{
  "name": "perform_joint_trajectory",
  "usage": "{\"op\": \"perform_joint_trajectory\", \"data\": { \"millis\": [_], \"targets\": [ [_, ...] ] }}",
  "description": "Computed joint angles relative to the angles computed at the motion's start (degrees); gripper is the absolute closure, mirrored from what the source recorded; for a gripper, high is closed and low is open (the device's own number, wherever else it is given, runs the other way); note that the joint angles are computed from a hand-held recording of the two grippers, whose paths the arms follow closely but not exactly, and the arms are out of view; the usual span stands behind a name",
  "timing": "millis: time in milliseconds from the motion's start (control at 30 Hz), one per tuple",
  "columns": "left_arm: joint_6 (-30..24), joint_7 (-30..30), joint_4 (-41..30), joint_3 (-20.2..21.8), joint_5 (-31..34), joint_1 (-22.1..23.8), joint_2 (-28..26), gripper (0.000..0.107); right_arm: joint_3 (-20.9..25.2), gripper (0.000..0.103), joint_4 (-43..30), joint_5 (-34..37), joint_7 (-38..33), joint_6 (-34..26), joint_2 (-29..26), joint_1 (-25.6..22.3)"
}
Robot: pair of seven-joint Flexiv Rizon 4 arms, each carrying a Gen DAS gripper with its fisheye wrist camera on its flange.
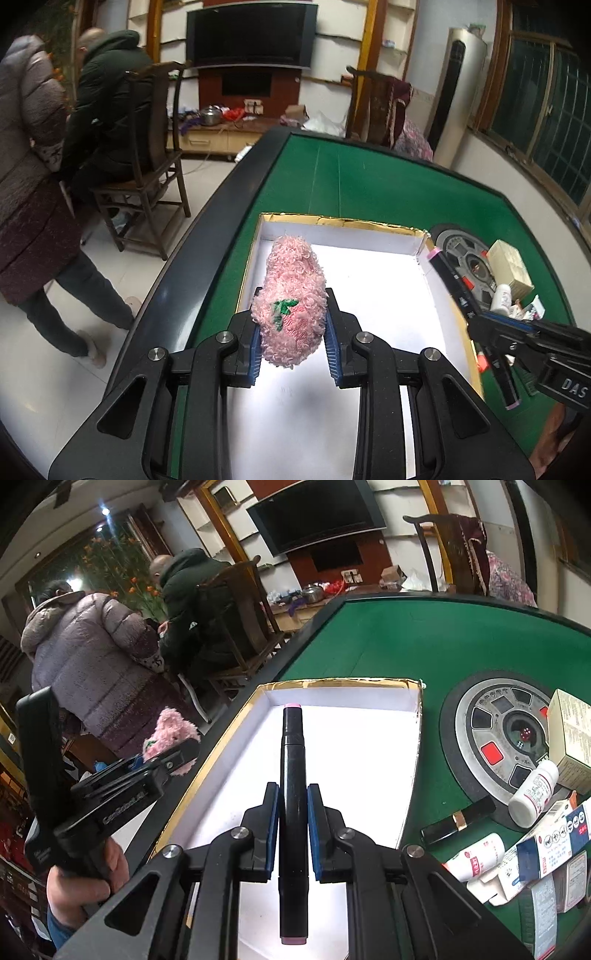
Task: Organize objects
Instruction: 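Carry the pink toy and black marker into the white tray with both tools, then release the pink toy with the left tool while the right tool releases the marker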
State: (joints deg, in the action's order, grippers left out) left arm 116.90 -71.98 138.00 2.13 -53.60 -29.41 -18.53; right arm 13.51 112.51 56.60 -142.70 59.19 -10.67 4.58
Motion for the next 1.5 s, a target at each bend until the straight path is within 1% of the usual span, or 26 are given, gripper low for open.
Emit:
{"op": "perform_joint_trajectory", "data": {
  "millis": [67,133,200,233,267,300,333,367,400,467,533,567,633,700,800,867,933,1000,1067,1100,1267,1433,1500],
  "targets": [
    [-3.47,0.07,-1.33,-0.44,3.23,2.65,-0.15,0.080,-0.24,0.090,-0.69,-1.33,1.86,0.34,-0.84,0.61],
    [-8.58,-2.00,-2.70,-2.47,9.70,8.23,-0.05,0.080,-0.52,0.090,-2.43,-4.11,5.47,-0.73,-2.58,1.34],
    [-14.23,-1.26,-5.22,-3.10,12.69,11.32,-0.74,0.079,-0.32,0.090,-3.90,-6.79,8.87,-0.97,-4.31,2.08],
    [-16.78,-1.17,-6.67,-2.54,13.35,11.93,-1.38,0.080,-0.11,0.090,-4.79,-7.95,10.49,-1.41,-5.21,2.22],
    [-19.66,-1.39,-8.70,-0.10,13.87,10.93,-2.45,0.080,0.12,0.090,-5.91,-8.93,12.18,-1.87,-6.33,2.35],
    [-21.41,-1.93,-10.08,2.04,14.90,9.89,-3.39,0.079,0.21,0.090,-7.10,-10.57,14.37,-2.14,-7.73,2.84],
    [-23.71,-2.42,-11.80,4.50,16.35,8.76,-4.54,0.079,0.50,0.090,-7.98,-11.73,15.96,-2.41,-8.84,2.92],
    [-26.80,-3.48,-13.86,7.88,18.32,6.95,-5.90,0.079,0.62,0.090,-9.34,-13.06,18.25,-2.82,-10.51,3.23],
    [-29.29,-4.56,-15.54,9.78,19.89,6.22,-7.07,0.079,0.90,0.090,-10.04,-14.40,19.63,-2.90,-11.57,3.36],
    [-31.69,-5.52,-17.25,9.82,21.54,7.19,-8.34,0.079,1.62,0.090,-11.58,-16.31,21.92,-2.82,-13.77,3.29],
    [-32.01,-6.28,-17.74,9.20,22.93,8.32,-8.86,0.079,2.66,0.090,-13.58,-17.83,23.86,-3.79,-16.08,2.87],
    [-31.73,-5.89,-17.69,7.75,23.08,9.80,-8.88,0.079,3.22,0.090,-14.24,-18.13,24.75,-4.02,-16.84,2.56],
    [-31.60,-6.53,-17.97,6.77,24.22,11.16,-9.11,0.079,3.96,0.090,-15.17,-19.37,26.22,-3.76,-18.06,2.52],
    [-31.58,-6.59,-18.04,4.90,24.87,13.35,-9.09,0.079,4.72,0.090,-15.95,-20.20,27.27,-3.05,-19.24,2.51],
    [-31.96,-7.57,-18.45,3.72,26.69,15.31,-9.20,0.079,5.68,0.090,-16.24,-21.19,28.29,-1.67,-20.35,2.25],
    [-31.31,-7.18,-18.09,0.78,26.91,18.09,-9.14,0.079,6.20,0.090,-16.04,-21.77,28.60,-0.49,-20.99,1.98],
    [-30.93,-7.70,-18.34,-0.75,27.77,19.73,-9.36,0.079,6.89,0.090,-16.47,-21.96,29.12,-0.52,-21.73,1.38],
    [-31.00,-9.19,-18.92,-0.59,29.32,20.00,-9.74,0.079,7.34,0.090,-16.28,-22.19,29.46,0.08,-22.10,1.03],
    [-30.26,-9.44,-18.55,-2.96,29.80,22.25,-9.65,0.079,7.83,0.090,-16.14,-22.34,29.49,0.47,-22.40,0.56],
    [-30.24,-9.95,-18.52,-3.33,30.39,22.71,-9.60,0.079,7.90,0.090,-16.05,-22.63,29.61,0.59,-22.52,0.50],
    [-30.89,-13.22,-19.48,-2.31,34.94,22.74,-9.89,0.079,8.35,0.090,-16.14,-23.43,30.52,0.81,-23.10,0.18],
    [-30.03,-14.99,-19.43,-3.94,36.99,24.59,-10.07,0.079,8.89,0.090,-15.98,-23.39,30.44,0.90,-23.34,-0.62],
    [-29.92,-15.02,-19.36,-5.41,36.93,25.98,-10.15,0.079,9.09,0.090,-16.62,-23.29,31.14,0.61,-23.79,-0.59]
  ]
}}
